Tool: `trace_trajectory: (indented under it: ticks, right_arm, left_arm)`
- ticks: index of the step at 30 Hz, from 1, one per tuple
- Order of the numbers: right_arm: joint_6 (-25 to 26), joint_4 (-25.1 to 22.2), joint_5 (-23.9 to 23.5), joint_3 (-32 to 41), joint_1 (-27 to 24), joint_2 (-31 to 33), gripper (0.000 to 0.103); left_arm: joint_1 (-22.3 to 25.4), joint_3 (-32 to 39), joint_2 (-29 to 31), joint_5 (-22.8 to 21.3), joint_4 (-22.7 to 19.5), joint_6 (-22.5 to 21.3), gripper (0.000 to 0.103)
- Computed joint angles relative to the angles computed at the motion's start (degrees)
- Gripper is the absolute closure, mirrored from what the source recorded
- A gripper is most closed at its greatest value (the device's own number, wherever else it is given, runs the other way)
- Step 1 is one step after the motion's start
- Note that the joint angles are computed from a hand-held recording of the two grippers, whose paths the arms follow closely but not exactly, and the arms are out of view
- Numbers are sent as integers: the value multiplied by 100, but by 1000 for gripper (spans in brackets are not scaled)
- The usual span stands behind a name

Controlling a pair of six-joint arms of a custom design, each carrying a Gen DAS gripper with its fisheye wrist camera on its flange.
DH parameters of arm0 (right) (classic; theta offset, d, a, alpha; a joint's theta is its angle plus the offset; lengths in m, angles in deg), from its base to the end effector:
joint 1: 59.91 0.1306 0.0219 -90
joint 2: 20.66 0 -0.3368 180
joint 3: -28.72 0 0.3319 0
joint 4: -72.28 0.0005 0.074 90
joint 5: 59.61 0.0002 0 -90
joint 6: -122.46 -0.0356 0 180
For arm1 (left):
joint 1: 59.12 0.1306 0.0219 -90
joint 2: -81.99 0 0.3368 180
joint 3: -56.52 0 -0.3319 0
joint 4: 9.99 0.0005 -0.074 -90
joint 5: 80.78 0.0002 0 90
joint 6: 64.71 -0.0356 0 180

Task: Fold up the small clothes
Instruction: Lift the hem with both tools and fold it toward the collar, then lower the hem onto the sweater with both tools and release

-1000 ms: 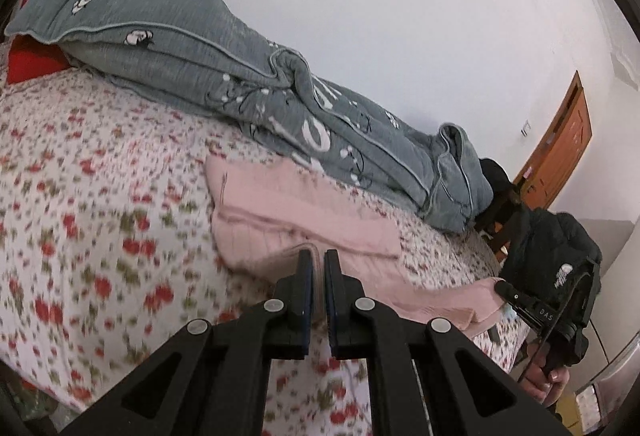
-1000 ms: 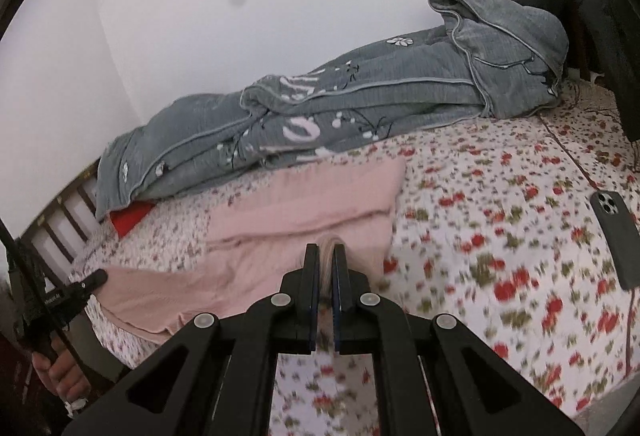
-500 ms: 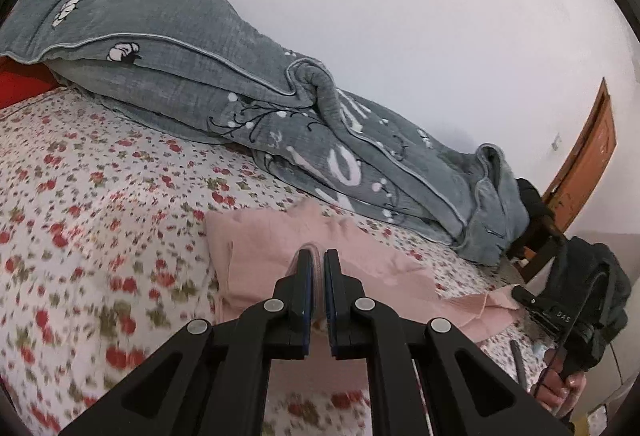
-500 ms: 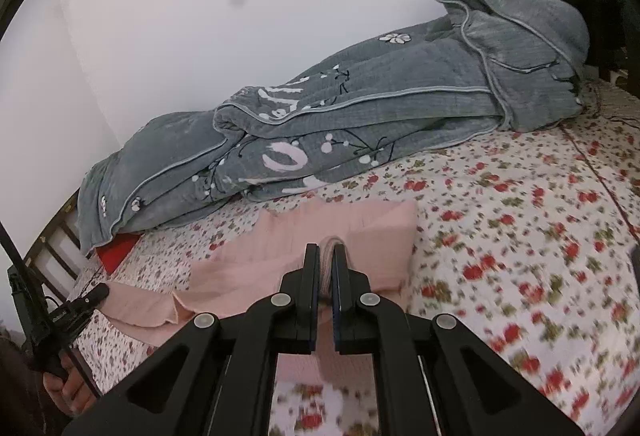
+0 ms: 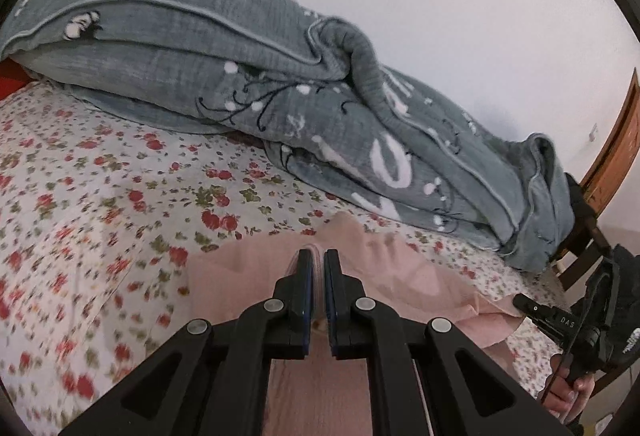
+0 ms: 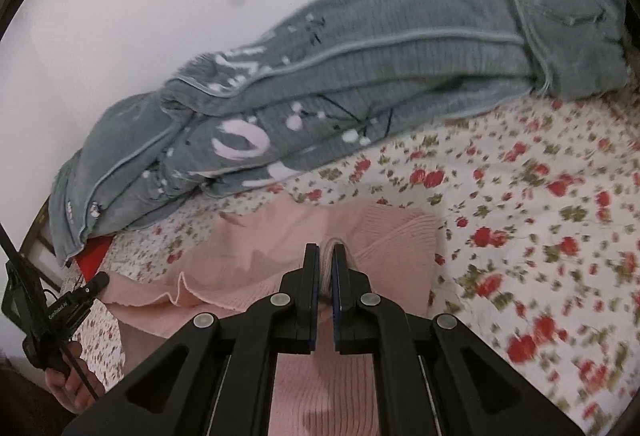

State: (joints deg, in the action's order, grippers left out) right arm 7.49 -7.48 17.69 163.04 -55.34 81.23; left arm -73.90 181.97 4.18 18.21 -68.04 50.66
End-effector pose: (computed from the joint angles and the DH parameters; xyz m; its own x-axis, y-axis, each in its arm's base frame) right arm 0.4430 0.0428 0.5581 -0.7599 0.3524 -0.5462 0.1043 0.8955 0.4327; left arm 0.4698 -0.1302 0.5284 -0.6596 -0.2636 -0.7038 0.1034 0.8957 -0.4324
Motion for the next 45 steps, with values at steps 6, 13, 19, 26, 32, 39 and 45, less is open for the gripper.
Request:
trace_trajectory:
  ticks: [6,13,19,26,32,39,45]
  right_arm:
    - [-206,-2,-240,208,-173,504,83]
    - [576,-326,172,653,4,906,66]
    - [923,-939,454,1198,63,1445,62]
    - [1130,-909,733,1202,154,1521,89]
    - [1091,-27,727,653,167,963,99]
    - [1141,156,1020,935,160,1075,99]
    - [961,-148,915,818,60,1390,99]
  left_arm:
    - [103,446,502,240,111,17,67]
    - [-29,1451,1216,-62,-890,-502,63]
    - [-22,2192,1835,-235,-1877,-658,63]
    - [9,2061,1807,-84,-1779,-740,95]
    - [17,1212,1166,-159,-652,-834,96]
    - [-6,1695,1553,-669,-885,-882,96]
    - [23,1536,1695,-676,-976,-889,94]
